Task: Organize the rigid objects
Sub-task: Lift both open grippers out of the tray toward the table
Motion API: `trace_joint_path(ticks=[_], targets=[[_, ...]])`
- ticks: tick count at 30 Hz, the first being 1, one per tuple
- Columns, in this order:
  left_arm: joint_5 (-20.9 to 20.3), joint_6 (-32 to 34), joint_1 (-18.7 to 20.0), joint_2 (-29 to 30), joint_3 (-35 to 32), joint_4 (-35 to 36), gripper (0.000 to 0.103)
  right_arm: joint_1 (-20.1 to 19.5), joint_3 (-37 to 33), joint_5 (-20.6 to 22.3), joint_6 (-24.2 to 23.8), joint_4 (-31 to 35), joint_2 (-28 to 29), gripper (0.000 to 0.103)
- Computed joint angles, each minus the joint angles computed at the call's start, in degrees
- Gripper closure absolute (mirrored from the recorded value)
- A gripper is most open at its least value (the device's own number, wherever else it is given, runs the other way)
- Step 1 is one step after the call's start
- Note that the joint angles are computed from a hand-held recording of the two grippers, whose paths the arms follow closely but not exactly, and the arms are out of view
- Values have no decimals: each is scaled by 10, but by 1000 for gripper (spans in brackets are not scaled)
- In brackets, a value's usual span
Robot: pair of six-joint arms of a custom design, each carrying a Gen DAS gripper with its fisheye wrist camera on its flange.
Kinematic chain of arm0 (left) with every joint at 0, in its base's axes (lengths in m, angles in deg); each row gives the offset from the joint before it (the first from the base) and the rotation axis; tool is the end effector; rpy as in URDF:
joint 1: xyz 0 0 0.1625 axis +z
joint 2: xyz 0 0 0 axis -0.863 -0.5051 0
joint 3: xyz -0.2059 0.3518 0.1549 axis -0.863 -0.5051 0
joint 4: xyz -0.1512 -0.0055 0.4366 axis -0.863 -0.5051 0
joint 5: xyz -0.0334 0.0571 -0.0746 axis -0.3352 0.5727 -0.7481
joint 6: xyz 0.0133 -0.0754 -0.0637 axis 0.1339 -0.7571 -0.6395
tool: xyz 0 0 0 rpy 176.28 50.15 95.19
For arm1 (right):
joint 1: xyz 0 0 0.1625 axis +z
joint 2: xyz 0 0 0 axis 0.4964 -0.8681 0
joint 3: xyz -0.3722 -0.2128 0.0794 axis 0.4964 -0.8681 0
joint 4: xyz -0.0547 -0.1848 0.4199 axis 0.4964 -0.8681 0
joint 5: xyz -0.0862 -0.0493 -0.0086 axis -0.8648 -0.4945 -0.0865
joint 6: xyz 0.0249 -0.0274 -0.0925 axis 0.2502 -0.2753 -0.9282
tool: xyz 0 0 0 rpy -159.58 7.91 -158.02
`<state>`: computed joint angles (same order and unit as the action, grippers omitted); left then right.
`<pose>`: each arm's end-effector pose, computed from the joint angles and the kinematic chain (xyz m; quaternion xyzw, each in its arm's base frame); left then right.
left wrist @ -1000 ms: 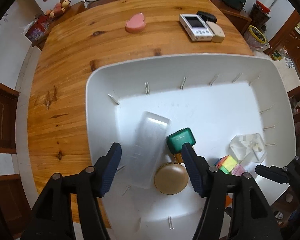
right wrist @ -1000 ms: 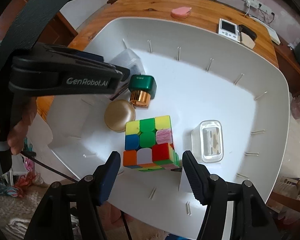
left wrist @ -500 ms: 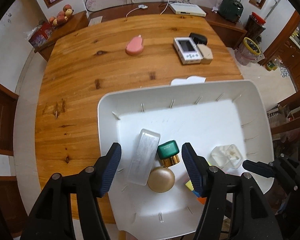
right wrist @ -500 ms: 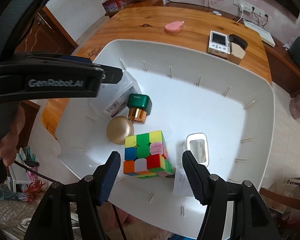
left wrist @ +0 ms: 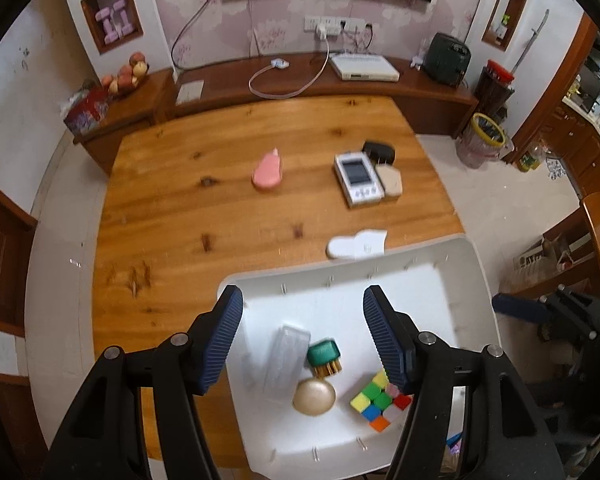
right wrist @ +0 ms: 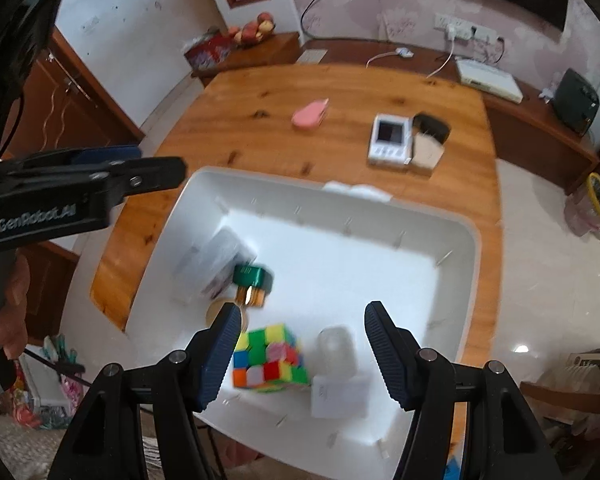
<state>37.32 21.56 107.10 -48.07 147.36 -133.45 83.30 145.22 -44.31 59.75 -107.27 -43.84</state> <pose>-0.2886 -0.6286 0.3452 -0.0183 0.8903 -0.2487 0.3810 0.3764 -0.6435 0.2074 0.3738 -0.9058 0.0098 0.1994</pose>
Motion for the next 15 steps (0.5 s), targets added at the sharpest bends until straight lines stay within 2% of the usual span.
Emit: trace_joint_path(ticks=[4, 13, 15], targets=[[28, 30, 0, 12, -33, 0, 36, 7, -41, -11, -9, -12, 17, 38], [62, 111, 16, 44, -116, -6, 36, 28, -168, -41, -27, -36, 81, 38], [62, 125, 24, 52, -135, -9, 36, 30, -205, -40, -26, -33, 100, 32]])
